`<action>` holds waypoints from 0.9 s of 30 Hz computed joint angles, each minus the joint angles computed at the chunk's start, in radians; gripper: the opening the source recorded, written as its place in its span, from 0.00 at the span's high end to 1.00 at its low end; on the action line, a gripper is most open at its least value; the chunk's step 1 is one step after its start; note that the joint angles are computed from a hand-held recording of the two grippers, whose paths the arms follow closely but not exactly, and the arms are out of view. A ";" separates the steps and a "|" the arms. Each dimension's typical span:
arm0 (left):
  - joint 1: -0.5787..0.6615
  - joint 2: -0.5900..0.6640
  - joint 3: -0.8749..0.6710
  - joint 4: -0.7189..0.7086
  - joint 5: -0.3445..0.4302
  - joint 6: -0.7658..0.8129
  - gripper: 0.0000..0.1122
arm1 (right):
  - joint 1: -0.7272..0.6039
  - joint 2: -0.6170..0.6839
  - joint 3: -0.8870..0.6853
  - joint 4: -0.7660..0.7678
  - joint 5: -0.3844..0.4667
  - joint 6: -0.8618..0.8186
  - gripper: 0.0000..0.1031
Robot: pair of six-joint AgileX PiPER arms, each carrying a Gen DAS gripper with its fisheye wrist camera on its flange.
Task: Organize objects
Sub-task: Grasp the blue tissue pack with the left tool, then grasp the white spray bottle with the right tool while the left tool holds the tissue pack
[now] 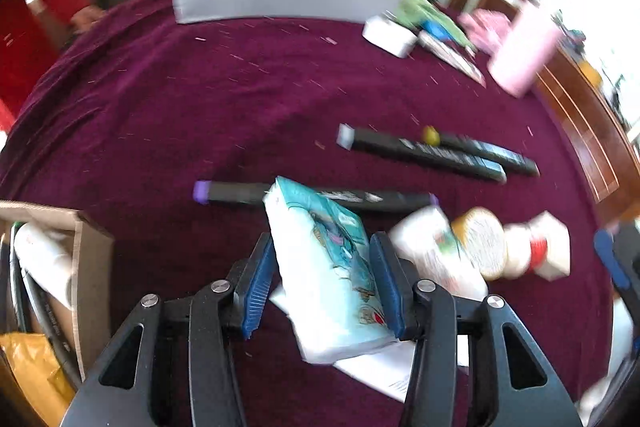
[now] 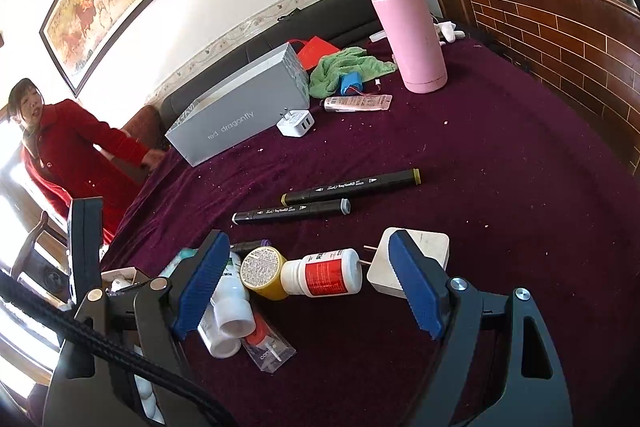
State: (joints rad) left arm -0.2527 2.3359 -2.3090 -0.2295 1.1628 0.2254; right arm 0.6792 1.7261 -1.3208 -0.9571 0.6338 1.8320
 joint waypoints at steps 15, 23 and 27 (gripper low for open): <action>0.168 -0.406 0.525 -0.305 -0.183 0.345 0.90 | -0.020 0.029 -0.018 0.086 -0.007 -0.068 0.20; 0.234 -0.713 0.958 -0.353 -0.413 0.585 0.90 | 0.003 0.066 -0.061 0.079 0.062 -0.091 0.21; 0.336 -0.758 1.056 -0.431 -0.394 0.690 0.90 | 0.055 0.110 -0.119 0.022 0.201 -0.084 0.21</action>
State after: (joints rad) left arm 0.0836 1.5784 -1.2528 -0.6606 0.7687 0.9153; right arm 0.7340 1.8364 -1.4395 -0.9355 0.8348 1.7481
